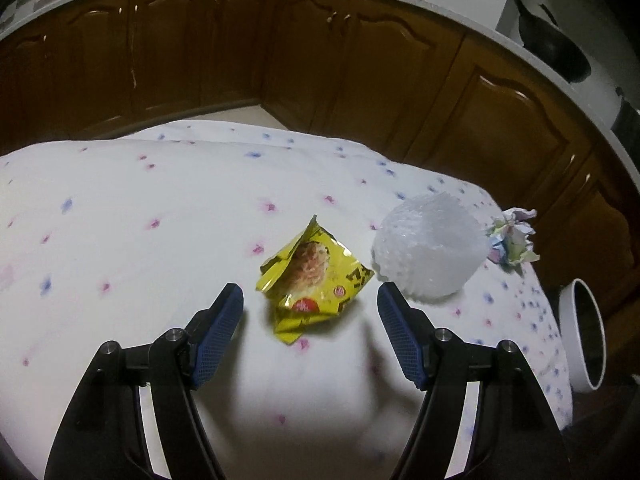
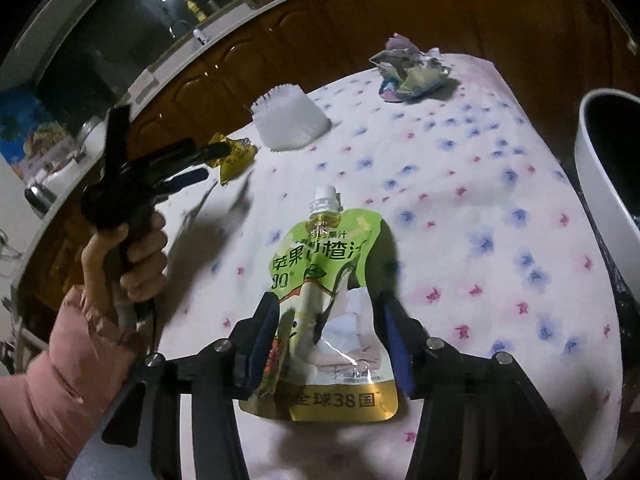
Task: Collect trash
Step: 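Grasp the yellow wrapper with the left tool while the right tool grasps the green juice pouch, then carry the wrapper and pouch over the bin and open both tools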
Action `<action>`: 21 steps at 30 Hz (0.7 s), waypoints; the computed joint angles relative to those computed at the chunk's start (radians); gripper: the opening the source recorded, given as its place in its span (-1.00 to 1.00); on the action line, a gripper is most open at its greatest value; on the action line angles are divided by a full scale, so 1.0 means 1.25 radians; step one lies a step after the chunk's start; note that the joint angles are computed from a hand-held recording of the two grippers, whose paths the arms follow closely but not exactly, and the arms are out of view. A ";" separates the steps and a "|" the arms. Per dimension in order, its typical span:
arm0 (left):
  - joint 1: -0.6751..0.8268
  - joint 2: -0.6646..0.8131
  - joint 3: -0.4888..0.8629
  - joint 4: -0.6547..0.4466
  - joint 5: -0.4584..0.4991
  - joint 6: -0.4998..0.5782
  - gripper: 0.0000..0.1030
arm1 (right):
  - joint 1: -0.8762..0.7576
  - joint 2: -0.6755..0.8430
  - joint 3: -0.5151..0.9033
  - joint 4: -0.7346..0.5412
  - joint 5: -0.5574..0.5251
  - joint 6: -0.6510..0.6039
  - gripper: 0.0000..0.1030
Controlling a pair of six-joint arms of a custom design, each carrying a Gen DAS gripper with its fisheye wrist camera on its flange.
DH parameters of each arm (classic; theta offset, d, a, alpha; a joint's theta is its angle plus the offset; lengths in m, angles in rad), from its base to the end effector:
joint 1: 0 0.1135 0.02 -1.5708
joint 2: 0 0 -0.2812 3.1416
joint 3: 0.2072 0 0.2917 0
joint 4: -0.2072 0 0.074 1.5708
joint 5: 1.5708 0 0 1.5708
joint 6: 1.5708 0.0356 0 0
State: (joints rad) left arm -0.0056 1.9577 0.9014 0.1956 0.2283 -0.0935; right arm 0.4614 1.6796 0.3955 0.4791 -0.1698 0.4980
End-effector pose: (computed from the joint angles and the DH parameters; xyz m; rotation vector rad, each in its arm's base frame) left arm 0.3896 -0.0102 0.0725 -0.0035 2.4272 -0.3222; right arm 0.2341 0.1231 0.0576 -0.0393 2.4619 0.6432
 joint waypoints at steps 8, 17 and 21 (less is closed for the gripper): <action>-0.002 -0.003 -0.013 0.007 0.013 0.013 -0.55 | 0.004 -0.023 -0.034 0.023 -0.005 0.002 -0.27; -0.002 -0.243 -0.252 0.040 0.083 -0.001 -0.60 | -0.002 -0.127 -0.128 0.059 0.004 0.029 -0.32; -0.049 -0.379 -0.347 0.021 0.105 -0.024 -0.60 | -0.033 -0.217 -0.177 0.039 0.006 0.035 -0.32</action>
